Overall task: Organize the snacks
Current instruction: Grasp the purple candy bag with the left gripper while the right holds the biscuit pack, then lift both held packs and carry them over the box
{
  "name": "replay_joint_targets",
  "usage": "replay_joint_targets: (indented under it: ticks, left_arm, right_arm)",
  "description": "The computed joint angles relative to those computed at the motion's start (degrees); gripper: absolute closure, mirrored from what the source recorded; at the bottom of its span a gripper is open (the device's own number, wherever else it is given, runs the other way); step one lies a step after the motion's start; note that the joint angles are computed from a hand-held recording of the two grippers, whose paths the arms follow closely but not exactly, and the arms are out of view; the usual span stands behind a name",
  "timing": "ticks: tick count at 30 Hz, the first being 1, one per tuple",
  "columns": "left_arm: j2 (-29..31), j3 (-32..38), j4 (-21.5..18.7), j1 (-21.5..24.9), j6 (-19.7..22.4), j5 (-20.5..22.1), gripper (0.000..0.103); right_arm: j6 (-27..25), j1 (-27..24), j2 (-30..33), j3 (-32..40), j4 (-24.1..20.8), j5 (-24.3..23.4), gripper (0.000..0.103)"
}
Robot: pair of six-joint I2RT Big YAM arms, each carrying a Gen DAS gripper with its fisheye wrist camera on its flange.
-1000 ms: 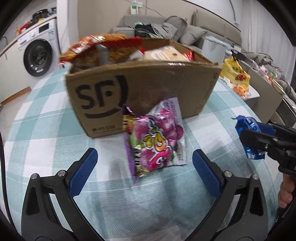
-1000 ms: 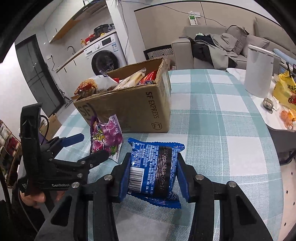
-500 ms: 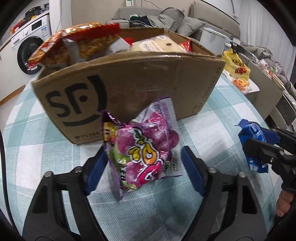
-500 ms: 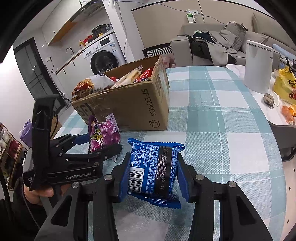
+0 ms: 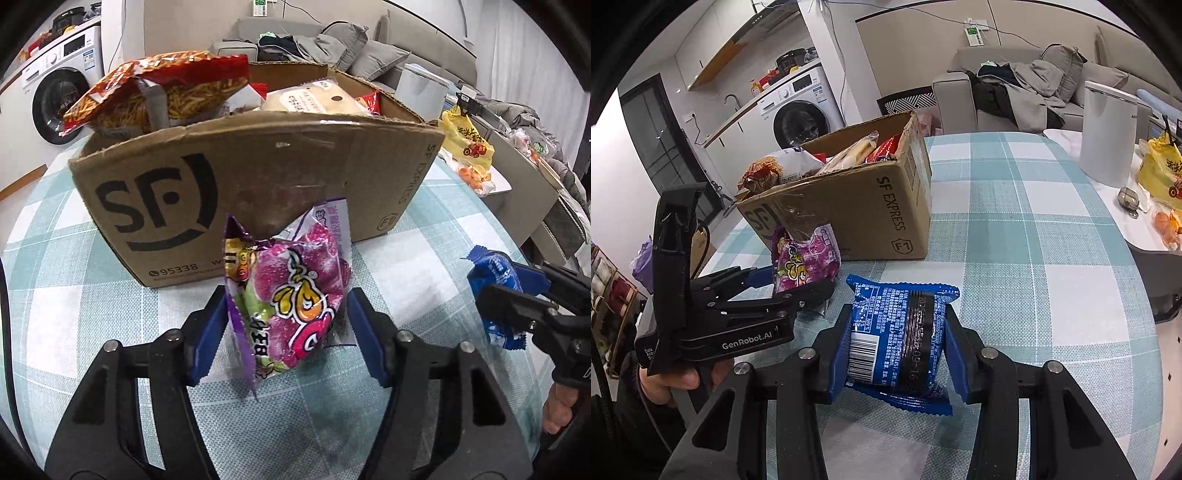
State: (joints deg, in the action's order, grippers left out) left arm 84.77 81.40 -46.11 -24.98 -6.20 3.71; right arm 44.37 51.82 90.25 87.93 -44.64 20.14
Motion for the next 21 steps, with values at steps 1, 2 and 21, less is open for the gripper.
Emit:
replay_joint_targets:
  ticks: [1, 2, 21]
  left_arm:
    - [-0.06, -0.05, 0.05, 0.02, -0.19, 0.0, 0.046]
    - [-0.44, -0.53, 0.14, 0.21, -0.24, 0.27, 0.046]
    - [-6.92, -6.69, 2.07, 3.34, 0.45, 3.5, 0.048]
  right_arm:
    - [-0.01, 0.02, -0.02, -0.01, 0.04, 0.07, 0.057]
    - [-0.04, 0.03, -0.05, -0.01, 0.1, 0.1, 0.057]
    - [-0.47, 0.25, 0.29, 0.37, 0.07, 0.27, 0.057]
